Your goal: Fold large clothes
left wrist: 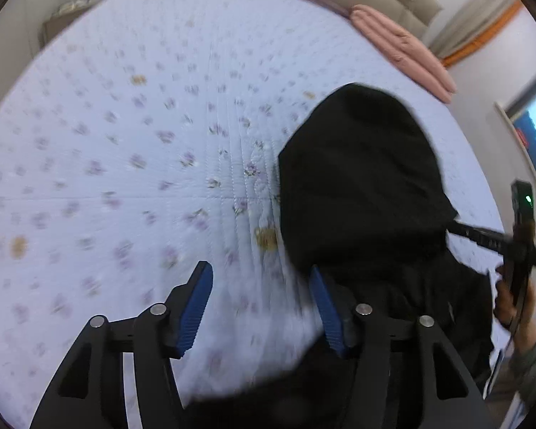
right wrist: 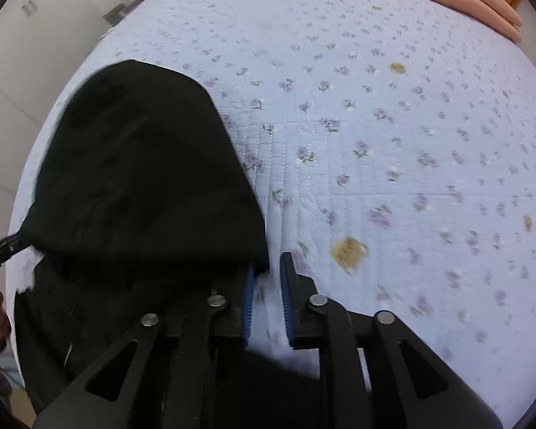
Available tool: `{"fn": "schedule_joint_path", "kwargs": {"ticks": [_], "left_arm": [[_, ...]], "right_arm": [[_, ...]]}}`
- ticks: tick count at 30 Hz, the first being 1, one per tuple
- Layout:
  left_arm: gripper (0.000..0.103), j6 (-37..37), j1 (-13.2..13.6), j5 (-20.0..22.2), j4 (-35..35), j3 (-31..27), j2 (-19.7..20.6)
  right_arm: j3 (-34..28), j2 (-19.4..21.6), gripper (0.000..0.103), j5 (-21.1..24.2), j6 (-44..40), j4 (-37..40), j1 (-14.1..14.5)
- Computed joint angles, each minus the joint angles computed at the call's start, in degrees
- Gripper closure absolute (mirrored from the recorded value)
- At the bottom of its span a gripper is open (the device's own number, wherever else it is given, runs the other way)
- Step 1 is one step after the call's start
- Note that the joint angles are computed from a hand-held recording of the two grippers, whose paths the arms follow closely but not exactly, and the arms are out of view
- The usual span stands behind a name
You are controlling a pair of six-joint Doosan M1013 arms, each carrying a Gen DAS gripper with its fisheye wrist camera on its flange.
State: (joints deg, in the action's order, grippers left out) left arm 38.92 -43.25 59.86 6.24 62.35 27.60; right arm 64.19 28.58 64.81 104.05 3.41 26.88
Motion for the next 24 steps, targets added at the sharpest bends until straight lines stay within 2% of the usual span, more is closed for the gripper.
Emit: {"fn": "schedule_joint_path", "kwargs": {"ticks": [1, 3, 5, 8, 11, 14, 17, 18, 19, 20, 21, 24], "left_arm": [[0.043, -0.7, -0.3, -0.2, 1.2, 0.6, -0.9], [0.043, -2.1, -1.2, -0.7, 5.0, 0.5, -2.4], [0.043, -1.1, -1.1, -1.2, 7.3, -1.4, -2.4], [0.043, 2.6, -0.7, -2.6, 7.5, -7.8, 1.0], [0.043, 7.5, -0.2, 2.0, 4.3, -17.3, 7.9], [0.043, 8.6, 0.7, 5.9, -0.4, -21.6, 12.3], [0.044, 8.5, 0.9, 6.9, -2.1, -19.0, 13.3], [0.044, 8.4, 1.0, 5.0, -2.8, -16.5, 12.5], [0.044, 8.1, 1.0, 1.3, -2.7, -13.4, 11.3], [0.044, 8.1, 1.0, -0.1, -2.6, -12.2, 10.7], [0.044, 8.2, 1.1, -0.3, -2.9, -12.1, 10.7], [0.045, 8.2, 1.0, 2.8, -2.2, -14.3, 11.3]], "right_arm": [[0.5, -1.0, 0.075, -0.5, -0.6, -0.4, 0.0], [1.1, -2.9, 0.059, -2.7, -1.5, -0.3, 0.1], [-0.8, -2.8, 0.059, -4.3, -3.0, -0.1, 0.4], [-7.0, 0.4, 0.059, -4.9, -4.9, 1.4, 1.1], [-14.6, 5.8, 0.059, -3.7, -4.7, 1.5, 2.3], [-20.3, 10.8, 0.059, -0.6, -4.8, 0.5, 3.3], [-23.3, 14.8, 0.059, 4.3, -4.5, -1.2, 4.0], [-22.6, 15.3, 0.061, 5.2, -4.9, -1.2, 4.0], [-20.5, 14.7, 0.061, 3.1, -5.5, -1.7, 4.2], [-18.7, 13.9, 0.061, 0.7, -5.7, -2.1, 4.3], [-18.8, 13.9, 0.061, 0.8, -5.4, -2.2, 4.3], [-21.4, 14.7, 0.062, 4.1, -5.3, -0.8, 3.8]]}}
